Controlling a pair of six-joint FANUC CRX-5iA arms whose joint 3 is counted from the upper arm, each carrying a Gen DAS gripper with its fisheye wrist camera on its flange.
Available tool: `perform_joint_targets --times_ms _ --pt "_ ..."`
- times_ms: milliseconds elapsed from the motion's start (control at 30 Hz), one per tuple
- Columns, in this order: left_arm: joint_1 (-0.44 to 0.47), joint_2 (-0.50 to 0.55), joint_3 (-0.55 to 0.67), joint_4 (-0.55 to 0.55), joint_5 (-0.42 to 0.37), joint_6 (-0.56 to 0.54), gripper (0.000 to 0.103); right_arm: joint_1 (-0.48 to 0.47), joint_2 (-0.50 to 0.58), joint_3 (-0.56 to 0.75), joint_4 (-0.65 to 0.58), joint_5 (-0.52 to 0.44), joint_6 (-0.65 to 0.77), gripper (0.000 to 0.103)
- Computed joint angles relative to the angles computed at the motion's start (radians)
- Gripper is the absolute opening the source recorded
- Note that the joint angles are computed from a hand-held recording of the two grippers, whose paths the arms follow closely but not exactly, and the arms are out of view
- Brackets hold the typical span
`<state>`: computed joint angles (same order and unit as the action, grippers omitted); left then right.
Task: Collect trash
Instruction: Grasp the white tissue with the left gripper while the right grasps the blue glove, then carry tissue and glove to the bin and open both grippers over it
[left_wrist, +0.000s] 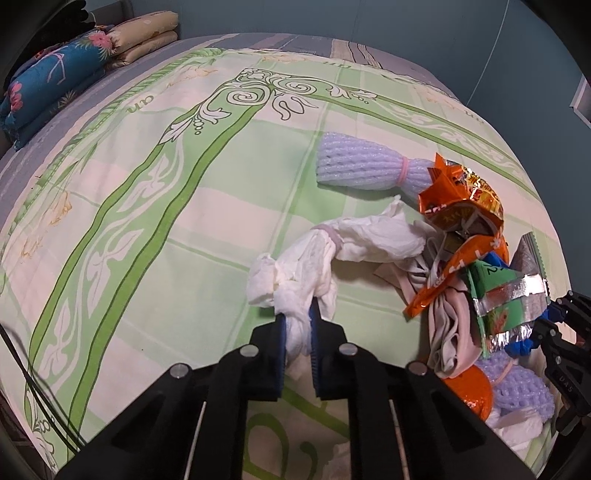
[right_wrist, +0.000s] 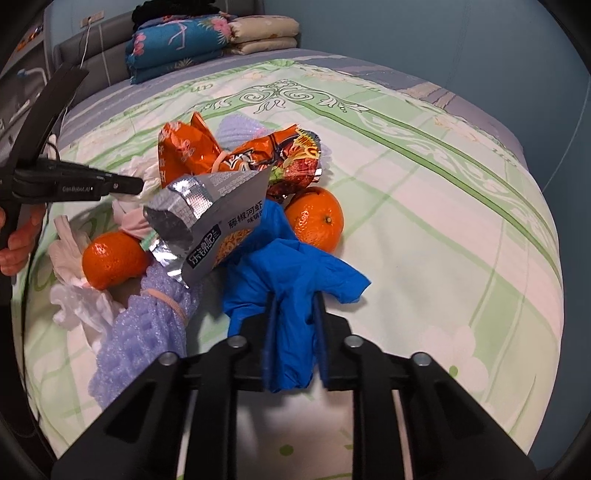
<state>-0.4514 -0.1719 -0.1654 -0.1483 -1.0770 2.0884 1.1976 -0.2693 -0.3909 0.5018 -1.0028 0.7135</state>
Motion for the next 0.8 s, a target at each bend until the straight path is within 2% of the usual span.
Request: perform_joint_targets --times_ms 333,800 --pt "0.01 -0.059 -0.008 0.0 -0.005 0.031 0.009 0.048 -0.064 -0.01 0.007 -0.037 -0.035 0.009" --pt "-0.012 -0.144 0.003 -0.036 -0.04 0.092 0.009 0.126 -0.183 -0.058 0.144 -0.135 -0.187 0.009"
